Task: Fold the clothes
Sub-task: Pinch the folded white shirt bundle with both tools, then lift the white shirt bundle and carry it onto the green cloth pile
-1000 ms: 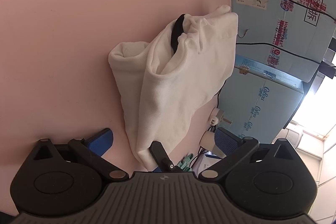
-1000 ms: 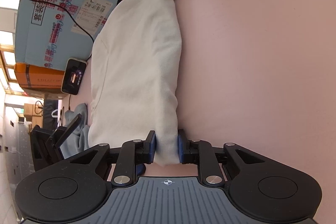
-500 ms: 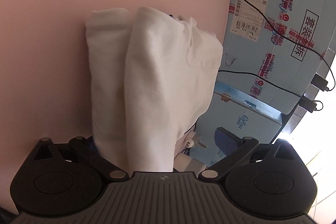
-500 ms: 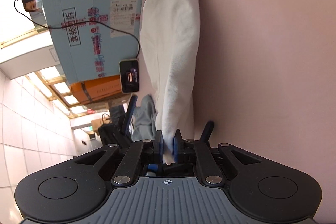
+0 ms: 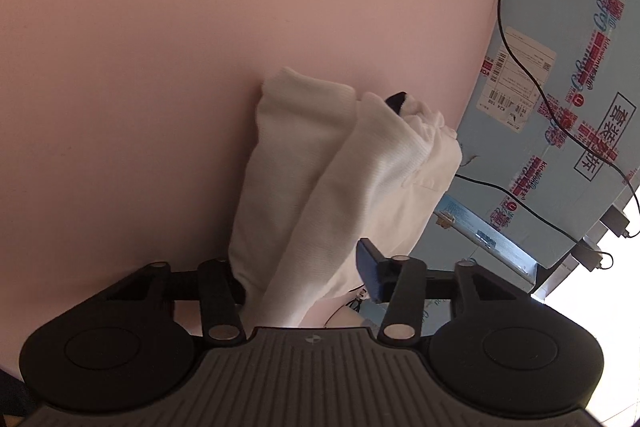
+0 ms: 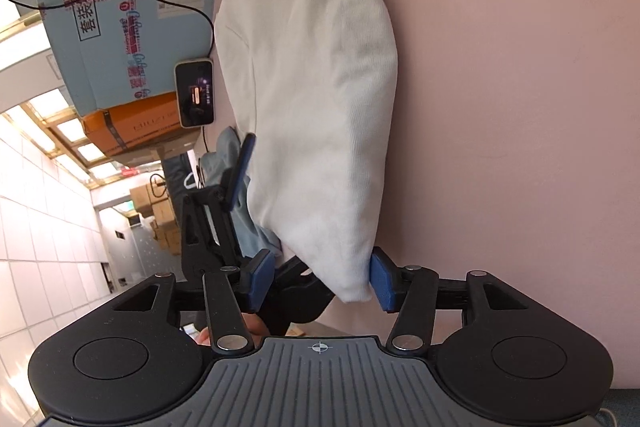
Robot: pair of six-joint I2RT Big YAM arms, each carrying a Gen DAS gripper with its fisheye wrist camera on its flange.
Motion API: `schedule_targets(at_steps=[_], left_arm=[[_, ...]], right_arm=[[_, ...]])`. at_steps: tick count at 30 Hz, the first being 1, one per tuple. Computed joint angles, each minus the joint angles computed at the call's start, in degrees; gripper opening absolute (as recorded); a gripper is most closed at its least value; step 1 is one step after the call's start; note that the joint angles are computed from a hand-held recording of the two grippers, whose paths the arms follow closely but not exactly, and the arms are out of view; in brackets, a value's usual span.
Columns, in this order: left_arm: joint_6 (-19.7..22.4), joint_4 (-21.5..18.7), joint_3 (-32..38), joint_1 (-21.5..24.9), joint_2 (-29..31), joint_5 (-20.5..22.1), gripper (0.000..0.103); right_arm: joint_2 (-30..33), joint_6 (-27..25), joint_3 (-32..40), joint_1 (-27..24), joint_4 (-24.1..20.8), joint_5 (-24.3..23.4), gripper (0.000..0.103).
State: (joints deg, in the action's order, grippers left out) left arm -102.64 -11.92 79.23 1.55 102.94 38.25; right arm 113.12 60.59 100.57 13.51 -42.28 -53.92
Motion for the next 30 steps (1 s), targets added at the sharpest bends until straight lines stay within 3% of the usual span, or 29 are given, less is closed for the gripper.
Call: schedule_targets(at_steps=[4,9,12,16,19,22,25,26,28,29,30], left_arm=[[-0.47,1.47,-0.48,0.43,-0.05,1.29,0.020],[-8.44,13.56,-3.07,1.17,-1.02,1.50,0.016],[-11.66,18.46,-3.56,1.73,-1.29,1.21,0.016],[-12.15,18.16,-2.94,1.90,-1.13,1.63,0.016],[-12.78,17.23,-2.53,1.76,-0.90,1.44,0.016],[-12.78,17.72,-2.57,1.94,-0.68,1.86,0.016],[-12.01,17.38,-2.15,2.02,-0.33,2.40,0.016],[-11.77,17.11,-1.94,2.04,-0.19,2.56,0.016],[-11.28,16.55,-1.51,2.07,0.08,2.88,0.016],[-11.02,16.26,-1.28,2.09,0.21,3.06,0.016],[-10.51,15.79,-0.97,2.12,0.34,3.41,0.016]], right_arm=[[0.06,-1.50,0.46,-1.32,-1.34,3.89,0.054],[1.48,-6.60,3.59,-2.81,-4.23,10.84,0.063],[2.81,-3.92,3.84,-3.58,0.27,9.77,0.068],[5.14,5.83,3.22,-3.60,12.63,8.65,0.069],[7.73,10.85,5.95,-3.05,18.24,12.09,0.069],[10.83,11.37,11.36,-2.65,16.86,15.30,0.069],[13.87,9.27,17.66,-2.26,11.46,16.67,0.069],[14.62,8.39,19.33,-1.94,9.91,17.60,0.066],[15.39,5.46,21.84,-1.55,4.83,20.08,0.041],[15.24,5.06,21.77,-1.47,3.66,20.95,0.023],[15.02,4.77,21.52,-1.40,2.65,21.79,0.020]])
